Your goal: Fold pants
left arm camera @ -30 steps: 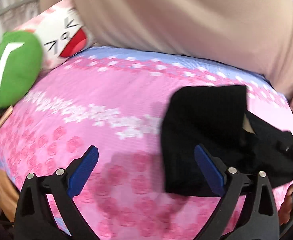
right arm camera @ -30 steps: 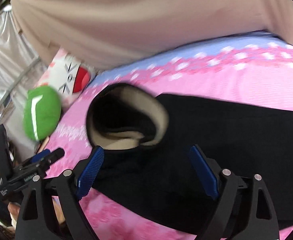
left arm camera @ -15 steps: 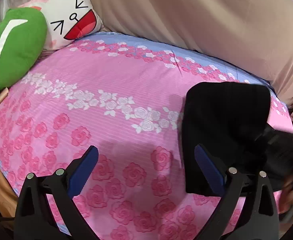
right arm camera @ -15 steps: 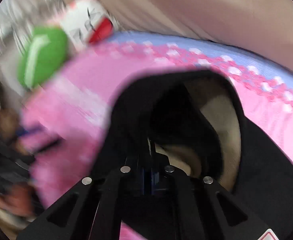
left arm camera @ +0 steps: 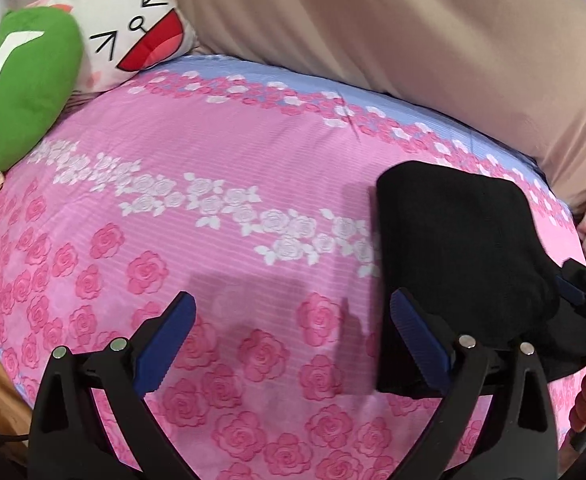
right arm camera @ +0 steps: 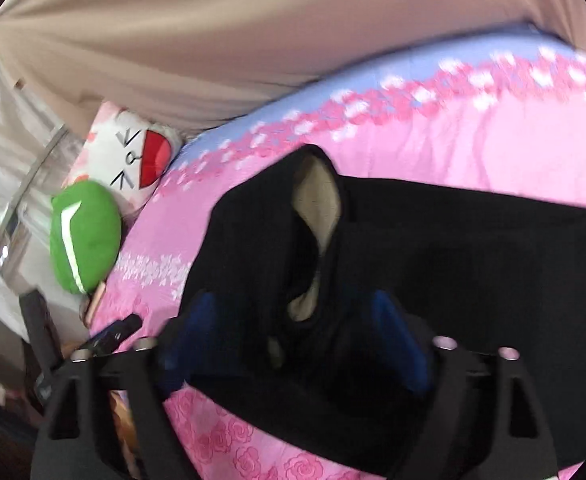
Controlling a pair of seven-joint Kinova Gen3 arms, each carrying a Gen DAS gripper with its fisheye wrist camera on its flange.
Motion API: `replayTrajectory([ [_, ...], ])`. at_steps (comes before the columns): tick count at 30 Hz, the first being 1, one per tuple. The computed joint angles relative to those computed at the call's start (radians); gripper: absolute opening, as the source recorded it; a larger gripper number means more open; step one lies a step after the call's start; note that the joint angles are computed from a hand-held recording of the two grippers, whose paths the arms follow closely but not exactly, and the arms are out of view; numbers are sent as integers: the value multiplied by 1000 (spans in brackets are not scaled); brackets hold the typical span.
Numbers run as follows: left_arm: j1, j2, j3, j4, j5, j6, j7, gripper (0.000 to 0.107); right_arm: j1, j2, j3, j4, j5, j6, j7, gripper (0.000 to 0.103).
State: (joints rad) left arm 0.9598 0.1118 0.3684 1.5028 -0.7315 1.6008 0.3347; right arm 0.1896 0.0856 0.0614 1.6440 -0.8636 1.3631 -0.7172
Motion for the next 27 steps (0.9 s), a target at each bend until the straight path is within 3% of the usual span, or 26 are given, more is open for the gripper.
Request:
replayTrajectory([
  [4,-9,11,-8,-8,9,-32,-11,96,-87,-45,-22,38,69,-123,-7,83],
  [5,-9,11,-10,-8,9,-36,-12,96,-133,-44,-26,39,96,-162,-9,71],
  [6,-7,11,-10,-9,9,-37,-11,96,-176,-42,-12,40,121,-184,-16,36],
  [7,-3,11,-9,-10,7,-35,-10,96,-222,-32,8,36,137,-194,-27,21],
  [9,5,14,-8,-16,3,-15,-7,96,-290,-20,45,12,121,-167,-30,18],
  [11,15,10,-8,-20,-1,19,10,96,-288,-36,39,-15,48,-88,3,17],
  [14,21,-8,-3,-22,-14,56,38,96,-177,-67,-35,-76,-74,34,7,16],
  [18,35,-16,21,-42,-63,105,59,96,-61,-121,49,-102,-193,112,74,15],
  [21,40,-1,26,-61,-80,94,38,97,32,-135,150,-78,-166,82,89,15],
  [24,31,29,3,-81,-60,28,-22,97,81,-78,276,-34,-60,20,57,19],
  [27,-5,62,1,-103,-32,-87,-86,97,141,1,266,3,62,-97,47,27],
])
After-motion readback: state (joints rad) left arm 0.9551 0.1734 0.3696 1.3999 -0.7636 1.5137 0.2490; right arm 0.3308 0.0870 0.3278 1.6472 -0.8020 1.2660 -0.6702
